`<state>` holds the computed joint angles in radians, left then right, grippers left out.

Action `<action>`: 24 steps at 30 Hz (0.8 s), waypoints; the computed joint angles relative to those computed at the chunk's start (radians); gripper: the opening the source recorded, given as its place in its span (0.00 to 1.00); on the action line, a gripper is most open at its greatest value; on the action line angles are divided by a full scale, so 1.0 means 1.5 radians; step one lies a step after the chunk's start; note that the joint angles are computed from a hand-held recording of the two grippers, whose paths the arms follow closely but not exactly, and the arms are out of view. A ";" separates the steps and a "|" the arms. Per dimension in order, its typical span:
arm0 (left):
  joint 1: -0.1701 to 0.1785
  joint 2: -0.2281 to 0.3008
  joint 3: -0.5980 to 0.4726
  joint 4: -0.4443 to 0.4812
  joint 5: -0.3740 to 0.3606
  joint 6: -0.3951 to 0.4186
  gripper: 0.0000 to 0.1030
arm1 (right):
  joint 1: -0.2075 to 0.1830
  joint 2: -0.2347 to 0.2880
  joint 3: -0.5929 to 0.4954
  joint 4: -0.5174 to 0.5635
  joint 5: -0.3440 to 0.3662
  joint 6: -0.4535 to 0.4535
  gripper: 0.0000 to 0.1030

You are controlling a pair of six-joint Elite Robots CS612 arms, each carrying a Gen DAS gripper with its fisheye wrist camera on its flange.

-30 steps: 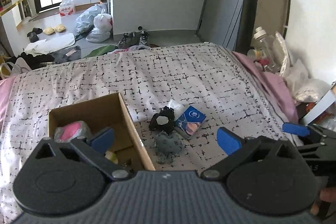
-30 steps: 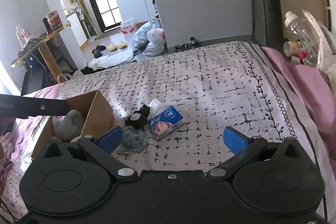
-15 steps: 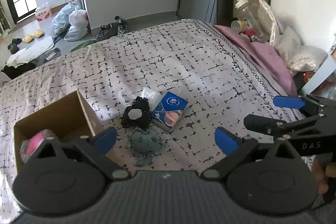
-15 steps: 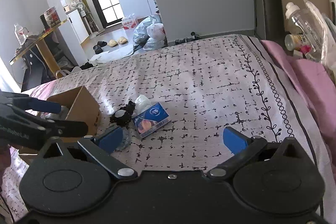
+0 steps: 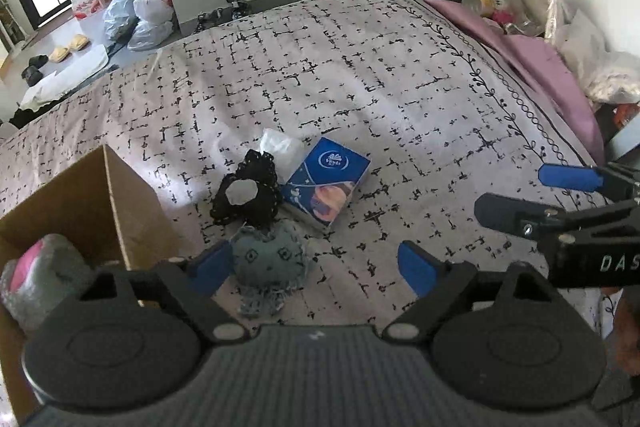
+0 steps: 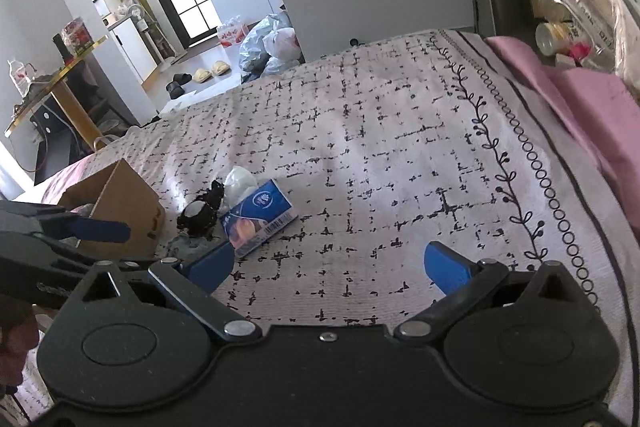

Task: Organize soft objects
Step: 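Move both tools back toward the denim plush and blue tissue pack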

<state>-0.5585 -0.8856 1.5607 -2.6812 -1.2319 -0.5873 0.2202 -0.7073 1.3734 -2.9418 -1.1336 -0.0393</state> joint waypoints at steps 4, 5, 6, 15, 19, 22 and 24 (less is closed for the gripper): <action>-0.006 0.015 -0.016 0.006 0.020 -0.002 0.79 | -0.002 0.008 -0.006 0.007 0.005 0.014 0.99; -0.006 0.019 -0.021 0.013 0.020 -0.014 0.79 | -0.003 0.009 -0.008 0.011 0.006 0.019 0.99; -0.005 0.022 -0.025 0.019 0.017 -0.028 0.78 | -0.003 0.011 -0.009 0.013 0.006 0.023 0.99; -0.021 0.033 -0.025 0.068 0.075 -0.138 0.79 | -0.010 0.022 -0.017 0.015 0.011 0.043 0.99; -0.026 0.035 -0.026 0.103 0.105 -0.148 0.79 | -0.010 0.026 -0.018 0.022 0.011 0.045 0.99; -0.024 0.037 -0.030 0.141 0.118 -0.177 0.79 | -0.010 0.027 -0.015 0.025 0.011 0.048 0.99; -0.022 0.038 -0.030 0.147 0.127 -0.194 0.79 | -0.010 0.028 -0.013 0.028 0.010 0.048 0.99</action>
